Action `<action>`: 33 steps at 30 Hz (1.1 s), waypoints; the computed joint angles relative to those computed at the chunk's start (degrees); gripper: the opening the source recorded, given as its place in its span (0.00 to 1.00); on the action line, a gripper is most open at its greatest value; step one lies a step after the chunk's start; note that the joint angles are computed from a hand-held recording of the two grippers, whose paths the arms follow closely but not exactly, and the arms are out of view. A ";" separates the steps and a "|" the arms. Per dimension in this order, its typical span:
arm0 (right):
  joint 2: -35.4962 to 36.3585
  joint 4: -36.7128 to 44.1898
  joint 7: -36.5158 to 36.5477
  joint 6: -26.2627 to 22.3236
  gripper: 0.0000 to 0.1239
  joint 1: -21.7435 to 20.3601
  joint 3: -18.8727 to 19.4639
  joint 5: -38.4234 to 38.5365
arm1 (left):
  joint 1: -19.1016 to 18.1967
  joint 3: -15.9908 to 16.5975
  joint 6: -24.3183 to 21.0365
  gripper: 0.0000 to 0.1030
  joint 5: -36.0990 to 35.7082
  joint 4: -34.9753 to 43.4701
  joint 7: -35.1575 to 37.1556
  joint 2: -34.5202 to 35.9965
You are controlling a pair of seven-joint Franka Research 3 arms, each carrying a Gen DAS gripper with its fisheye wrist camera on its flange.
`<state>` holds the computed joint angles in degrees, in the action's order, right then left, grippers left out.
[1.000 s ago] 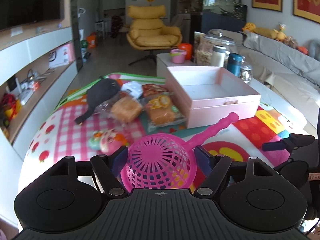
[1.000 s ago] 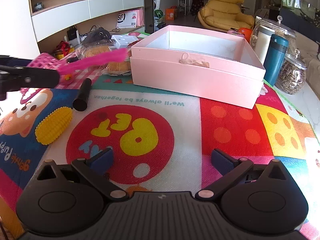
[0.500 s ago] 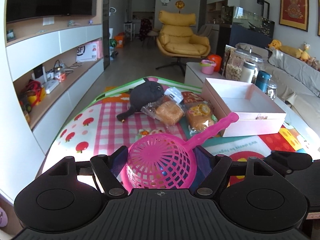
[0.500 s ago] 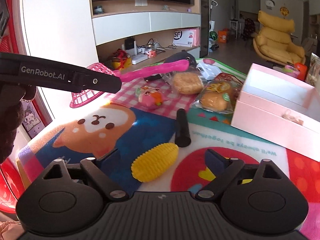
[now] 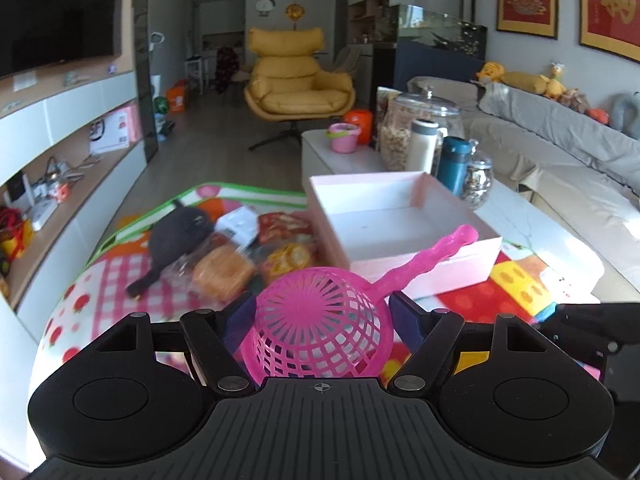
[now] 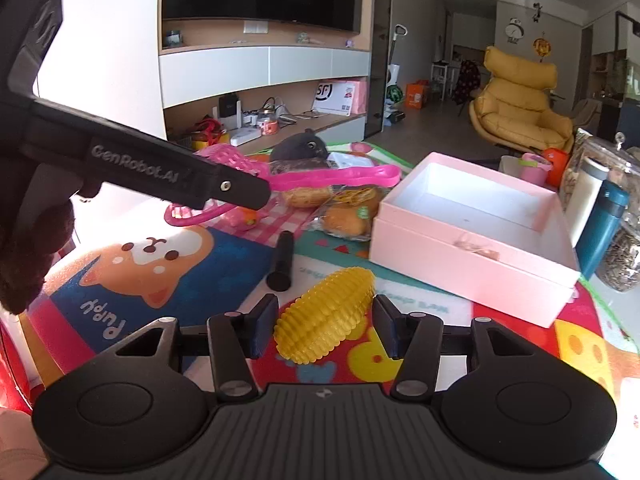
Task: Organize objects
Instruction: 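Grasp the pink strainer scoop with the left gripper and lift it toward the box, then drop the scoop in the box with left gripper while right gripper drops the corn toy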
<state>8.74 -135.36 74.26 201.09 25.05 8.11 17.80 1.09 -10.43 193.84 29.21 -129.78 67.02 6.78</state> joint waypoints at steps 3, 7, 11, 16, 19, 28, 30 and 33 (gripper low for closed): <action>-1.25 -2.48 3.92 3.01 0.42 -3.10 0.79 -4.60 | 1.23 -7.50 -0.58 0.76 -15.38 8.07 14.32 6.25; -0.95 -3.75 8.46 5.46 0.42 -5.30 0.52 -8.64 | 11.22 -21.65 -7.09 0.77 -0.76 25.93 5.83 22.21; -0.54 -4.18 11.29 5.75 0.42 -6.39 -0.04 -9.96 | -2.20 -8.12 -11.90 0.77 2.83 36.70 0.74 28.67; 0.36 -3.39 12.94 5.78 0.42 -7.35 -0.59 -10.66 | 2.25 -9.92 -2.78 0.74 2.58 31.10 -0.21 27.54; 1.92 -0.86 11.11 4.80 0.42 -6.38 -1.25 -8.27 | 2.13 -6.90 2.88 0.74 -1.31 23.35 0.55 22.31; 12.59 22.80 -12.30 0.66 0.48 14.58 -21.48 22.26 | -4.51 5.71 9.29 0.74 -7.19 -0.45 4.92 7.01; 19.37 32.50 -24.94 -2.70 0.69 23.73 -31.47 39.61 | -9.63 9.86 8.76 0.74 -15.78 -4.42 12.35 5.13; 21.42 34.58 -29.50 -6.00 0.70 26.98 -34.43 46.70 | -6.65 8.76 9.81 0.74 -17.71 -8.39 11.74 3.32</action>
<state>30.16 -100.78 44.76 195.10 52.02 -26.32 64.50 -5.55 -1.67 203.65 11.50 -138.18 78.76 10.10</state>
